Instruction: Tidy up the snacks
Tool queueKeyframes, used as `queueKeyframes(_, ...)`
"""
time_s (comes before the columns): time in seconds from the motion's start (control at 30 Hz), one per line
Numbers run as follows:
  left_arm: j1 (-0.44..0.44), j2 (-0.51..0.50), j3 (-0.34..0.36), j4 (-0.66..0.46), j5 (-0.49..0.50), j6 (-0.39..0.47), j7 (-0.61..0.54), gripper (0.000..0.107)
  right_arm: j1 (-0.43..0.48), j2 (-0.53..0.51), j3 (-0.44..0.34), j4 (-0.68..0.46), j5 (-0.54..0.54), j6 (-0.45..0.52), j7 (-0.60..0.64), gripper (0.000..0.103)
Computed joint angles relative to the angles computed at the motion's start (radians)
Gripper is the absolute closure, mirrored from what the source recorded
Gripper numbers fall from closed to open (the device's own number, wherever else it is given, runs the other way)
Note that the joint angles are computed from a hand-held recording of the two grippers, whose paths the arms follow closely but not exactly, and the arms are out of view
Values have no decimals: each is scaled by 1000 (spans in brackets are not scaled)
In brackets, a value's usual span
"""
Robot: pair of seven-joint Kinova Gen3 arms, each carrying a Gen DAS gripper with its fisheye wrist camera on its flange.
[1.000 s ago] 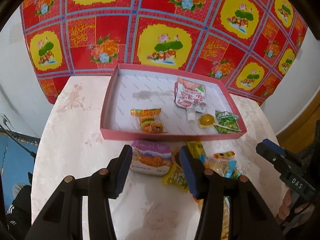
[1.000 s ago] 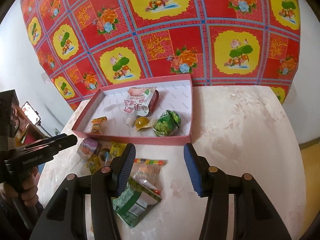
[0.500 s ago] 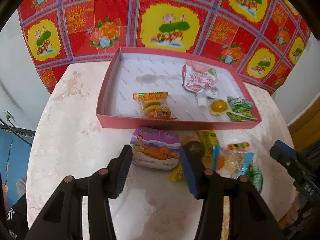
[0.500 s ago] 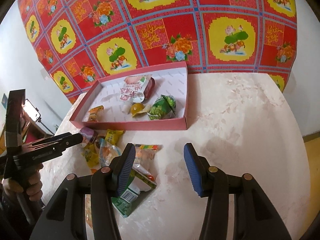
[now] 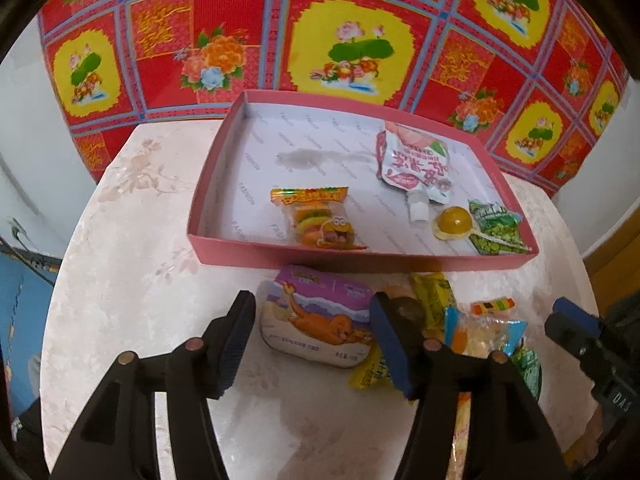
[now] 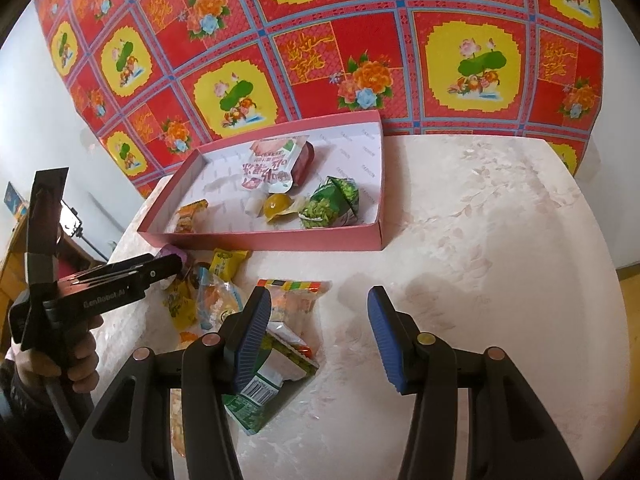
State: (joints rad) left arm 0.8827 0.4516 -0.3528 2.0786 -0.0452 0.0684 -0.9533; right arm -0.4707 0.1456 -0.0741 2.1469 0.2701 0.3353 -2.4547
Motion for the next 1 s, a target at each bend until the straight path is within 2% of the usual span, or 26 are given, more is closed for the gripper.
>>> queueKeyframes(0.13, -54, -8, 47, 17, 21, -24, -12, 42, -5, 8, -4, -12, -2, 14, 6, 51)
queueKeyframes(0.23, -40, 2, 32, 2, 28, -11, -9, 36, -10, 12, -7, -18, -3, 21, 8, 51)
queueKeyframes(0.33, -86, 14, 79, -16, 51, -12, -44, 35, -11, 24, -14, -33, -13, 32, 26, 51)
queueKeyframes(0.53, 20, 30, -12, -16, 19, -14, -30, 35, -28, 30, -11, -46, -15, 49, 29, 51)
queueKeyframes(0.63, -22, 8, 29, 21, 34, -65, -55, 44, -31, 32, -11, -47, -17, 55, 23, 51)
queueKeyframes(0.7, -20, 3, 22, 32, 56, -71, -75, 45, -23, 32, -20, -48, -35, 57, 38, 50)
queueKeyframes(0.8, -16, -17, 12, 69, 94, -122, -107, 58, -14, 22, -35, -41, -68, 60, 66, 37)
queueKeyframes(0.87, -45, -32, 39, 86, 114, -145, -128, 68, -18, 12, -41, -34, -79, 63, 70, 33)
queueKeyframes(0.93, -89, -43, 84, 98, 128, -158, -147, 69, -15, 6, -50, -35, -96, 71, 84, 32)
queueKeyframes(1.0, -95, -42, 94, 104, 150, -168, -170, 69, -8, 9, -62, -38, -121, 75, 111, 31)
